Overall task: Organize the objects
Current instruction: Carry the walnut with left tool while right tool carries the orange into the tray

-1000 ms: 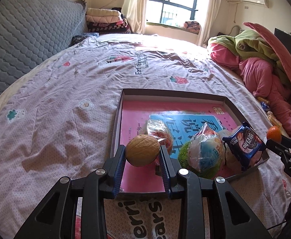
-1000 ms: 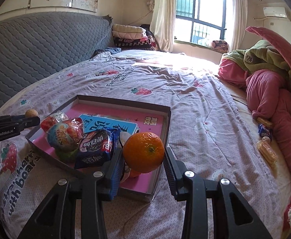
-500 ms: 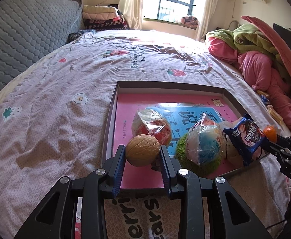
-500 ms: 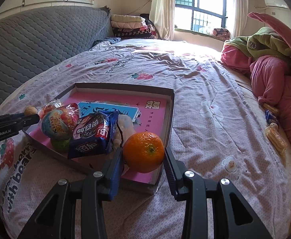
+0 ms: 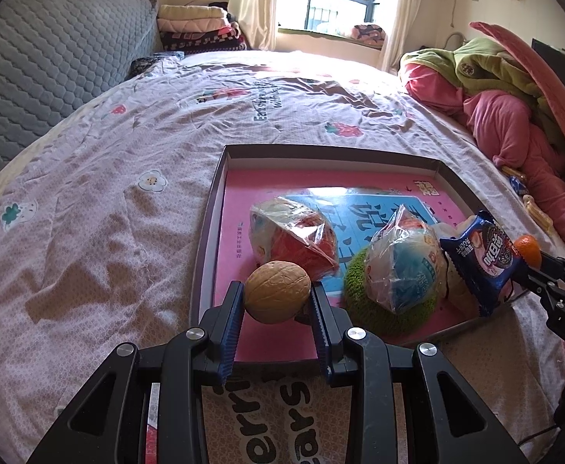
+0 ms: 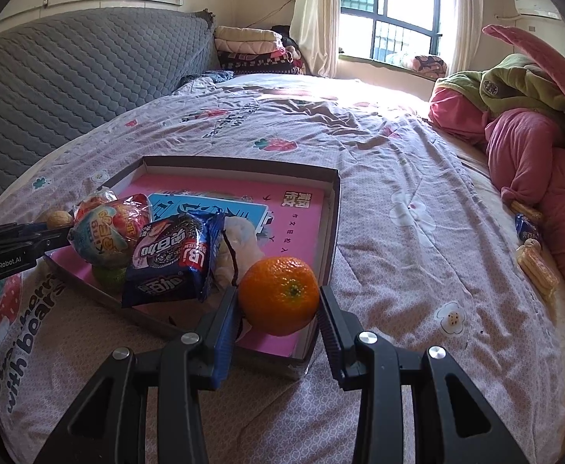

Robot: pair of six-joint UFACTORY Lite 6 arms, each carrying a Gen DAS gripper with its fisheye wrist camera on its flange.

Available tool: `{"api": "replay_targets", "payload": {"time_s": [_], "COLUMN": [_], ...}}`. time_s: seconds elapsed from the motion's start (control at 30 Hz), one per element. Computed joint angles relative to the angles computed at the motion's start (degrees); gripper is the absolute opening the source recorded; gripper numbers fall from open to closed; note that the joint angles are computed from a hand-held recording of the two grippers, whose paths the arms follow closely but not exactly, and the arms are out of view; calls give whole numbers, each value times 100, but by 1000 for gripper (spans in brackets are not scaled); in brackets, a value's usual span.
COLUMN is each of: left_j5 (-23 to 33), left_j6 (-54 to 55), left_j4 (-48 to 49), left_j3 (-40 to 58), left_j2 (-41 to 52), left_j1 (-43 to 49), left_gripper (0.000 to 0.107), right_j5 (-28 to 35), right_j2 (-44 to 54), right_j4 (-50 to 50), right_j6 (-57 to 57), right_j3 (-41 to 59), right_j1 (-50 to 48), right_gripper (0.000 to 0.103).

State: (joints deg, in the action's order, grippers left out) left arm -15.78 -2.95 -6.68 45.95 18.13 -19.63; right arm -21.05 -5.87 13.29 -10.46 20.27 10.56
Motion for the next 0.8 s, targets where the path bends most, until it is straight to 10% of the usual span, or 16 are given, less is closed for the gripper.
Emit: {"api": "replay_targets", "payload": {"time_s": [0.3, 0.8], "left_j5": [75, 76], "left_j6": [145, 261], "left_j4": [-124, -262], "left_j3": [134, 151], "left_j2": [226, 251], "left_j1": [-56, -94], "left_gripper": [34, 34], "right_j5": [-45, 140], "right_j2": [162, 236], "right_j4": [323, -2485], "right_j6": [-274, 2435], "right_j3": [43, 121], "right_j1": [293, -416], "right_gripper": [40, 41]}}
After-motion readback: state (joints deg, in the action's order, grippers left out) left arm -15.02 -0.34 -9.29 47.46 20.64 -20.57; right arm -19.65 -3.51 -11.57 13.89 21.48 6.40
